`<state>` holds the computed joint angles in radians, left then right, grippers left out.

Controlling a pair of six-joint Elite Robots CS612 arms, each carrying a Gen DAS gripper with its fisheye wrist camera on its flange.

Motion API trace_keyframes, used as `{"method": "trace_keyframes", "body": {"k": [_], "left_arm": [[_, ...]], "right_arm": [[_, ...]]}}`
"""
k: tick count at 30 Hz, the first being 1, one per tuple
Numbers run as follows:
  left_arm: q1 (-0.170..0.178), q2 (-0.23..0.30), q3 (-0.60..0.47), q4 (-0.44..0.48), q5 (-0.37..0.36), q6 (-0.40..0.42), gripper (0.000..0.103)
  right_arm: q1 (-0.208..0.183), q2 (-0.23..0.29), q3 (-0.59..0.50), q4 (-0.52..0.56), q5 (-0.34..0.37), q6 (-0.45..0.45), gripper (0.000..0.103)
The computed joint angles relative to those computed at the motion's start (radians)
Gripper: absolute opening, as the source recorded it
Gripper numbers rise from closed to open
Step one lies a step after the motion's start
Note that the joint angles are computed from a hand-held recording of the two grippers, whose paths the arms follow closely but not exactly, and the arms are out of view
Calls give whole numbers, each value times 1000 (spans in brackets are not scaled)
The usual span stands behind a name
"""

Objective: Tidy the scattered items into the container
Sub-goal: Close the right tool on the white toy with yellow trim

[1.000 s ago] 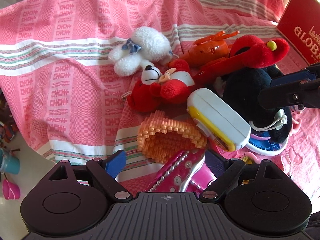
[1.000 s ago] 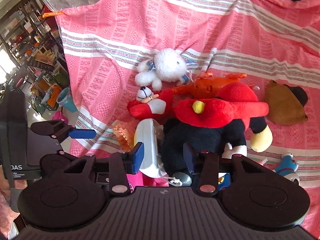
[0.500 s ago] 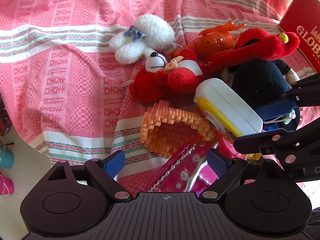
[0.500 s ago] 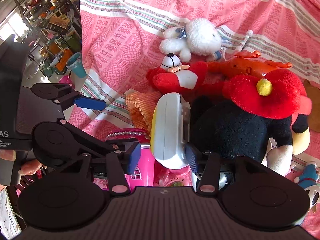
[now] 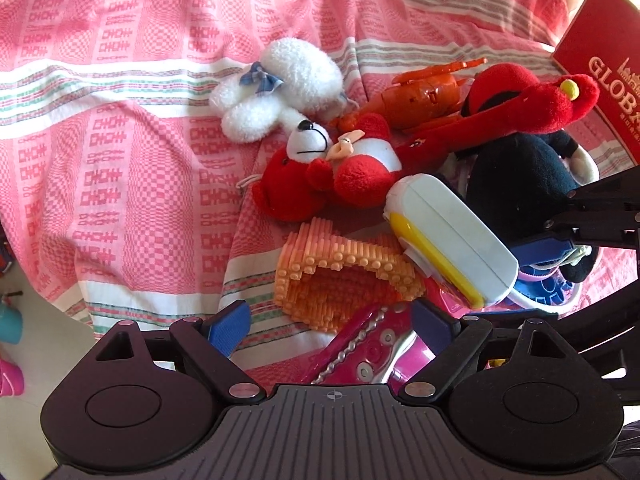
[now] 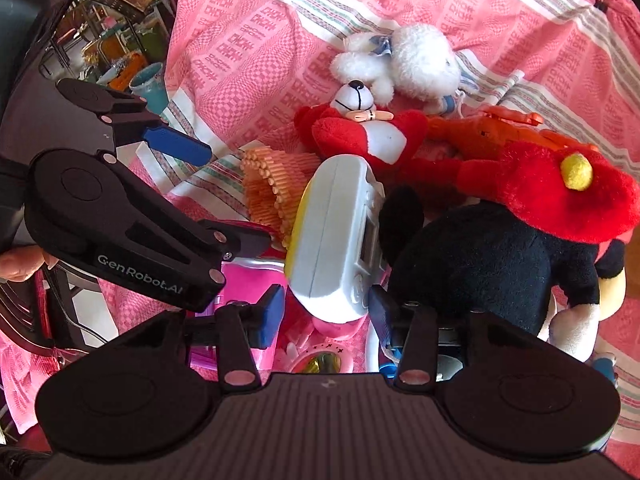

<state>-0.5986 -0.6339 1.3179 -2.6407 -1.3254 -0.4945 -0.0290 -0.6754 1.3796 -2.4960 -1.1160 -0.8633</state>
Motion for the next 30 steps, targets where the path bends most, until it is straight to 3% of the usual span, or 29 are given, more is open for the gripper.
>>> {"method": "trace_keyframes", "body": {"k": [2,6,10,14,17,25,30], "left_arm": [[-1,3,-7,4,0,3,93],[-4,3,-15,-3,5,35,93],[-14,-4,6,-85,27,180,93],[-2,2,6,-189,-62,320,93],[6,27,-50,-157,-133,427,92],[-2,108,-204,-18,-203,865,80],[-1,153,-280,71,-260,1007,72]], "right_arm": [[-2,2,3,-20,2,-14,46],[-22,7,-29,40,25,-19,41],[-44,25,-87,133,20,-31,41],[-65,45,-153,272,33,-89,40],[-76,57,-194,360,44,-135,40],[-91,72,-240,458,53,-235,40],[-98,78,-248,481,49,-265,40]]}}
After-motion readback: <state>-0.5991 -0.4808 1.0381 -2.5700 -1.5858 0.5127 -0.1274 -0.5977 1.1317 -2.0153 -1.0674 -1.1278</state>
